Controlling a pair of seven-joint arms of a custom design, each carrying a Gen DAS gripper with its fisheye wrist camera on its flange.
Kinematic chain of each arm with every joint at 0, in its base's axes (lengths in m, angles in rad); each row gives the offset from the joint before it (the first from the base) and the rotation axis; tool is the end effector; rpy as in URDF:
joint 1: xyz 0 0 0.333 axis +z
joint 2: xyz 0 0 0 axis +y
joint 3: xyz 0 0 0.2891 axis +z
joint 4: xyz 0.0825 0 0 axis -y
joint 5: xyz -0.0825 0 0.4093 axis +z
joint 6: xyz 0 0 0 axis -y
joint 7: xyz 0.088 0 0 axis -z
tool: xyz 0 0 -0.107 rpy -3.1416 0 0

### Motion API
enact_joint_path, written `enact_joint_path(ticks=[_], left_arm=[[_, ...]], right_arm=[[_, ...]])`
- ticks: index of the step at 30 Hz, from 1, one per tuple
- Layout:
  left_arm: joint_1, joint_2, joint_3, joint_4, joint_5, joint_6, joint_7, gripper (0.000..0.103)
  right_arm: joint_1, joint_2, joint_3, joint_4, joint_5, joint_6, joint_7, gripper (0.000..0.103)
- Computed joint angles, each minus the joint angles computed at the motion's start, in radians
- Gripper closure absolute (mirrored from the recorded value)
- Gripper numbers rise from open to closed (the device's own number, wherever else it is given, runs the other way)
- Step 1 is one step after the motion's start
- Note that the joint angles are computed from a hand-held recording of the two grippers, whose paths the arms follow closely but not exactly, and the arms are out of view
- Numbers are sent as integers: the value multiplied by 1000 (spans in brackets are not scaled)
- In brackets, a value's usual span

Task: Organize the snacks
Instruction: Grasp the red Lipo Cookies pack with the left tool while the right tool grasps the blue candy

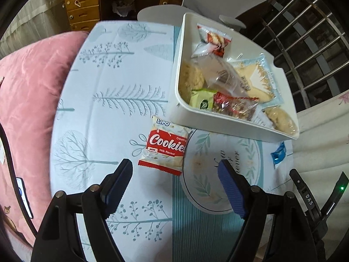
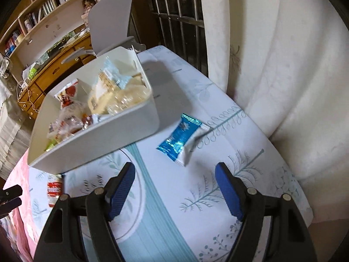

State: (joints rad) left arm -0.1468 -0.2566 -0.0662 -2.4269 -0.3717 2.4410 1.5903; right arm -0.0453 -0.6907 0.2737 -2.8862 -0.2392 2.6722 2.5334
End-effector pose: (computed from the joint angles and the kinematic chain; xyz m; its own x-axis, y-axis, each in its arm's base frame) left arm 0.4929 -0.1071 0.3910 -0.0144 -0.9600 0.2796 -0.9708 -0.0536 -0.2339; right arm 0.3795 0.0785 0.3715 -0.5066 -0.8553 -0.1090 -0.7116 0.4861 -0.5073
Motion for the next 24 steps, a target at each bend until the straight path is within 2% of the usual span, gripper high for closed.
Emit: enact_joint_path(ticks=[5, 8, 12, 17, 21, 24], left_arm=[[8, 78, -33, 33, 65, 19, -66, 24], [12, 120, -51, 49, 107, 42, -105, 24], [16, 166, -63, 64, 141, 76, -141, 24], [24, 220, -83, 101, 244, 58, -199, 24], [24, 262, -97, 130, 358, 42, -275, 24], [23, 288, -102, 149, 398, 27, -299, 24]], right_arm=[[-52, 51, 8, -37, -26, 150, -6, 27], [-133, 86, 66, -36, -64, 225, 9, 27], [-285, 147, 185, -19, -137, 327, 34, 27], [-400, 225, 275, 14, -177, 371, 27, 27], [-454, 260, 314, 41, -227, 365, 41, 27], [-483, 285, 329, 53, -270, 383, 51, 27]])
